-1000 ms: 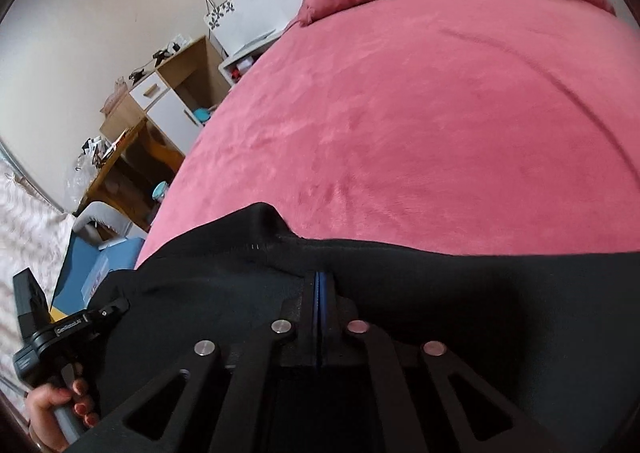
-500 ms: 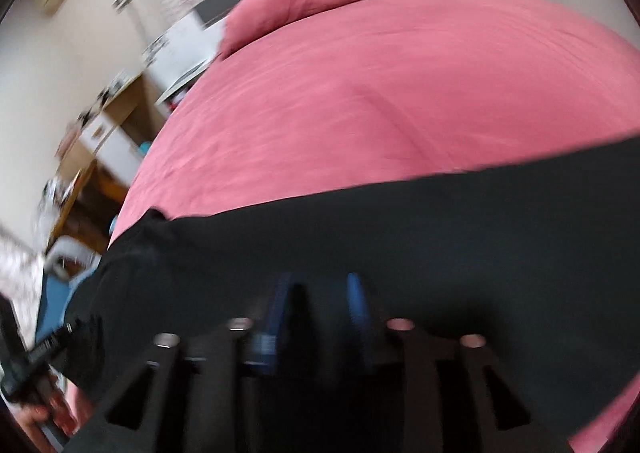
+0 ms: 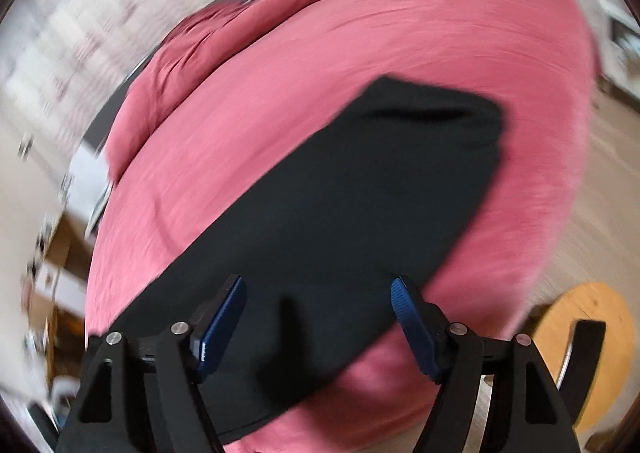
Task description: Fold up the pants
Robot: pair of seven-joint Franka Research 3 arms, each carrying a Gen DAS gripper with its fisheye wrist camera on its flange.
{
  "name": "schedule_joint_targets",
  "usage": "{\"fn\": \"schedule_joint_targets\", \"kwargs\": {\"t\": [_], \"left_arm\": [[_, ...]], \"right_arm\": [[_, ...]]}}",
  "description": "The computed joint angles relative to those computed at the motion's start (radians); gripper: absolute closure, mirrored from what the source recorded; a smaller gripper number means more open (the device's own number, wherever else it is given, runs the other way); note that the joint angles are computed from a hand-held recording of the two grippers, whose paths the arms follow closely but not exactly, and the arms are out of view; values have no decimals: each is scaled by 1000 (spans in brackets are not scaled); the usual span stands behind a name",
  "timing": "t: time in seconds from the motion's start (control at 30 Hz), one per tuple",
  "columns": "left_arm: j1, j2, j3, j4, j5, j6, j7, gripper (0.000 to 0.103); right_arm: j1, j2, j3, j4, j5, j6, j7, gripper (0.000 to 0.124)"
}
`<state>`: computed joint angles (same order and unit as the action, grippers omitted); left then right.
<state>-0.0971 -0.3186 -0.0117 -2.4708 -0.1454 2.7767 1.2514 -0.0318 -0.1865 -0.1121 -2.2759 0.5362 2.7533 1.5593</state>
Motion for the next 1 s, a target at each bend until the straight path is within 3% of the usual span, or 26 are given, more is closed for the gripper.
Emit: {"fn": "schedule_joint_targets", "kwargs": {"t": [0.1,0.17,0.27,0.37,0.6,0.7,0.77,0.9,1.0], "left_arm": [[-8,-3,9,-16,-17,26,13,86],[11,-10,-15,-25,23,34,-8,86],[50,-23,-66,-29,124,17,-74,86],[75,-12,-101,4,210,-28,-158,85],[70,32,-118,101,313,-163,-270,85],[57,50,-109,133,305,-194,-281,85],[50,58,-98,146,286,-204,-277,85],[42,64,-84,158,247,-215,-268,85],[41,57,-81,156,233,-218,-258,85]], "right_arm": [[-20,5,-39,-17,74,28,17,48],[13,19,-101,-5,287,30,-118,48],[-1,64,-125,42,481,-19,-244,48],[-25,107,-108,92,611,-18,-357,49],[-67,209,-29,201,601,4,-356,55],[-81,258,-9,253,634,6,-341,71],[-96,280,0,276,653,-11,-317,90],[-120,251,4,250,720,-59,-322,100],[-113,225,0,240,657,-64,-255,104]]}}
